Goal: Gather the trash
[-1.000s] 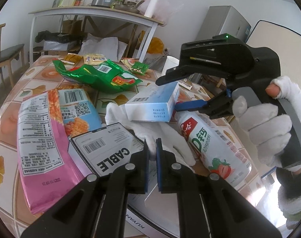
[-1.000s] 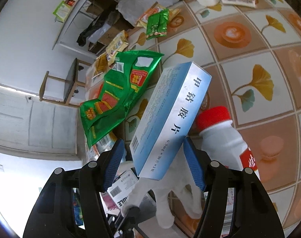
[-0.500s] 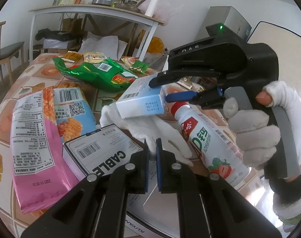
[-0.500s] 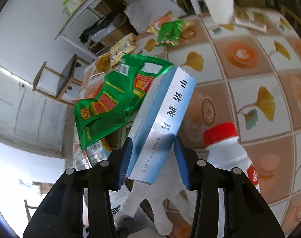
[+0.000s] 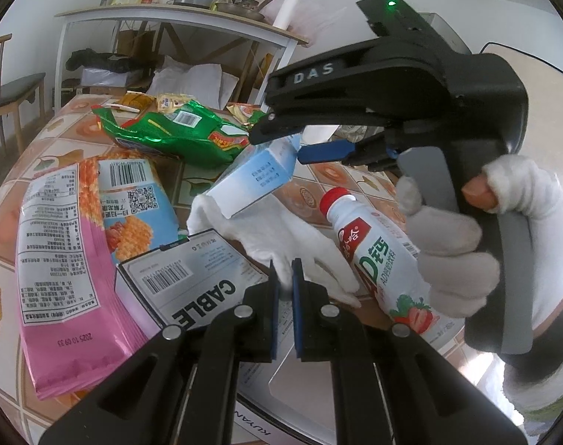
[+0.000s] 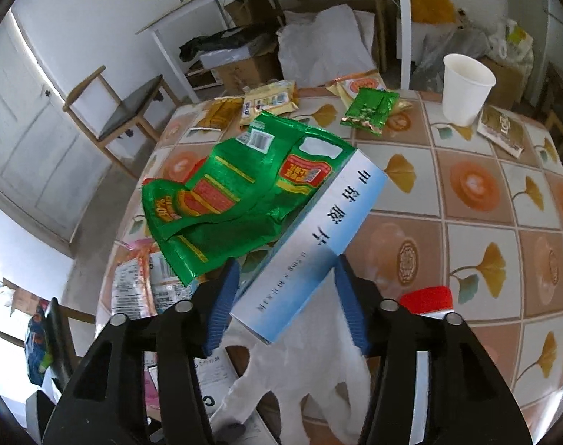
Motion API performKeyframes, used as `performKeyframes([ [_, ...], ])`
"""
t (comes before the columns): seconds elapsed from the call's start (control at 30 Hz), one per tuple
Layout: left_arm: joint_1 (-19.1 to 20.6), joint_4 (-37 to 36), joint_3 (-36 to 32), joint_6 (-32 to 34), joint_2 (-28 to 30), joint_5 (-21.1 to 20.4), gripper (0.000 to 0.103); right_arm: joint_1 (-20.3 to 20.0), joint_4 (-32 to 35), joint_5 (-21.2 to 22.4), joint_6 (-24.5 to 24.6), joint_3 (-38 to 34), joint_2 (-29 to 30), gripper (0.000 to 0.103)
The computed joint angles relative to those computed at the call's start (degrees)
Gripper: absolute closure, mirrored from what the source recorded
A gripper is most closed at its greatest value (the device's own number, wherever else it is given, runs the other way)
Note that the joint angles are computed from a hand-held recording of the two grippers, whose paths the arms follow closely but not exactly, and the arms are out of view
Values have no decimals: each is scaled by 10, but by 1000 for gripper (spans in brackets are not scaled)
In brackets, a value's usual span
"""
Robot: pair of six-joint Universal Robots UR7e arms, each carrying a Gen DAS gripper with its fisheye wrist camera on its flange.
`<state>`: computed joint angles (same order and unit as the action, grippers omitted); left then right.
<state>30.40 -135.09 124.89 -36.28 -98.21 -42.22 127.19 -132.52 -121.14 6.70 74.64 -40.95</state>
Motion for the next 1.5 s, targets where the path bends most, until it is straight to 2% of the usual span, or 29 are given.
performKeyframes([
  [0.13, 0, 1, 1, -3, 0, -1, 97, 0, 2, -8, 5, 0, 4, 45],
  [0.27, 0, 0, 2, -4, -1, -1, 97, -9, 14, 16, 34, -1, 1, 46],
  [0.4, 0, 0, 1, -6, 0, -1, 97, -19, 24, 38, 65, -1, -4, 60],
  [0.5, 1, -1, 1, -5, 0, -1, 97, -27, 28, 55, 79, 5, -10, 62],
  [0.77, -1, -16, 5, 0, -3, 6, 97, -29, 6, 75, 78, 23, -26, 69],
  [0.8, -3, -20, 6, 1, -4, 8, 97, -29, 3, 77, 78, 25, -28, 89],
  [0.83, -4, -24, 7, 3, -5, 11, 97, -29, 0, 76, 76, 27, -31, 103],
  [1.0, -8, -39, 7, 10, -4, 18, 97, -31, 15, 90, 77, 25, -42, 103],
  [1.07, -6, -37, 7, 9, -3, 16, 97, -33, 25, 103, 81, 24, -45, 98],
  [1.1, -5, -34, 6, 6, -2, 14, 97, -34, 31, 105, 85, 21, -45, 92],
  [1.13, -4, -31, 6, 4, -1, 13, 97, -34, 37, 107, 86, 18, -43, 72],
  [1.17, -5, -29, 7, 3, -2, 12, 97, -36, 46, 112, 92, 12, -40, 60],
  [1.2, -5, -27, 7, 3, -1, 13, 97, -36, 50, 109, 98, 6, -37, 39],
  [1.3, -5, -21, 5, -1, 0, 13, 97, -33, 77, 100, 102, -26, -16, 33],
  [1.33, -5, -20, 4, -2, 0, 13, 97, -32, 92, 99, 103, -40, -7, 27],
  [1.43, -4, -18, 3, -2, 1, 12, 97, -26, 168, 91, 97, -111, 39, 23],
  [1.5, -3, -18, 3, -2, 1, 12, 97, -18, 207, 68, 91, -150, 67, 21],
])
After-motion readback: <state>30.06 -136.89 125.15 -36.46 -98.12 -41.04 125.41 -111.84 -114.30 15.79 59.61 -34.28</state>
